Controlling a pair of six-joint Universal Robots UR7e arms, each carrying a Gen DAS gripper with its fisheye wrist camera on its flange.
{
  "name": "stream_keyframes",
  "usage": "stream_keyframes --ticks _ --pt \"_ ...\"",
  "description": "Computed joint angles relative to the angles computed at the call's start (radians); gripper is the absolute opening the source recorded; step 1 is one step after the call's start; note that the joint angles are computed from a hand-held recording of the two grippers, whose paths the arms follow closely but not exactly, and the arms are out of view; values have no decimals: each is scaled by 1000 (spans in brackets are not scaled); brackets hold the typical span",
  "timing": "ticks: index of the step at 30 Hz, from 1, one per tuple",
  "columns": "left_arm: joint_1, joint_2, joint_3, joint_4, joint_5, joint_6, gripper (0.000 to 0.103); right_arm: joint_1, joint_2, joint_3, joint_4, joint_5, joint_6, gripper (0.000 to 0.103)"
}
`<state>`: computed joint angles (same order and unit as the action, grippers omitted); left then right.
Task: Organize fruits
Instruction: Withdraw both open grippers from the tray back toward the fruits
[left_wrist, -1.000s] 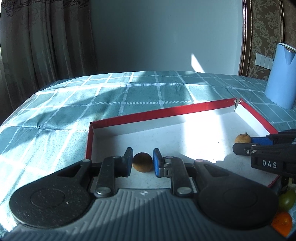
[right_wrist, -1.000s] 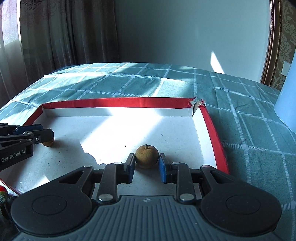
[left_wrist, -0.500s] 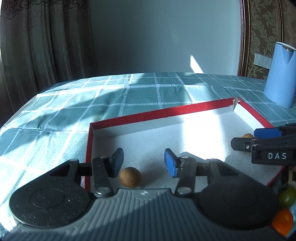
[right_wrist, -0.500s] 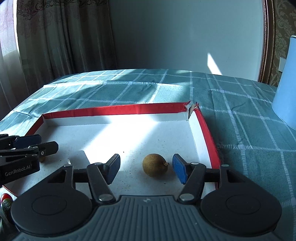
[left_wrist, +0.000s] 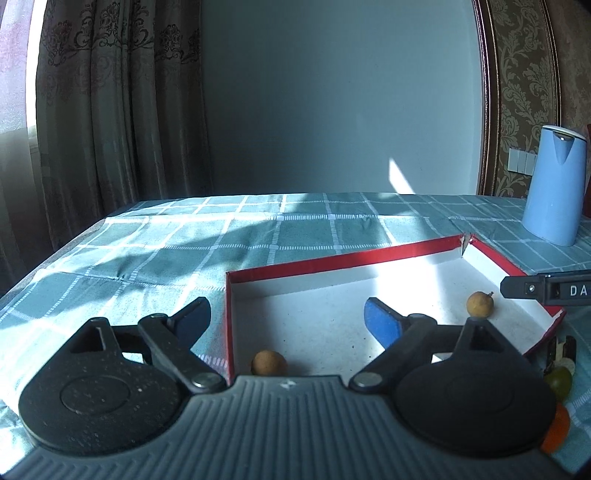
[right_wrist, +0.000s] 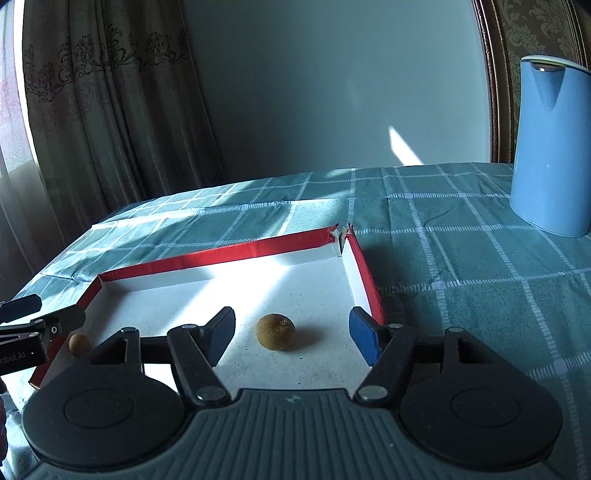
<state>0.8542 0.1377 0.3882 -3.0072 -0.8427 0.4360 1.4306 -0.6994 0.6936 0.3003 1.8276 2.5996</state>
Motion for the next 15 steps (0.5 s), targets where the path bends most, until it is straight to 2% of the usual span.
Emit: stream_keyframes --ticks 2,7,10,15 --pt "-4 -72 147 -83 -5 4 93 0 -25 51 -39 7 -13 68" --pt "-19 -222 475 -292 -2 53 96 -11 -115 218 -149 -32 -7 68" --pt "-28 -271 593 -376 10 84 96 -16 -150 284 -201 -52 4 75" --pt "-33 -304 696 -428 63 147 94 -21 -182 350 -257 -60 8 76"
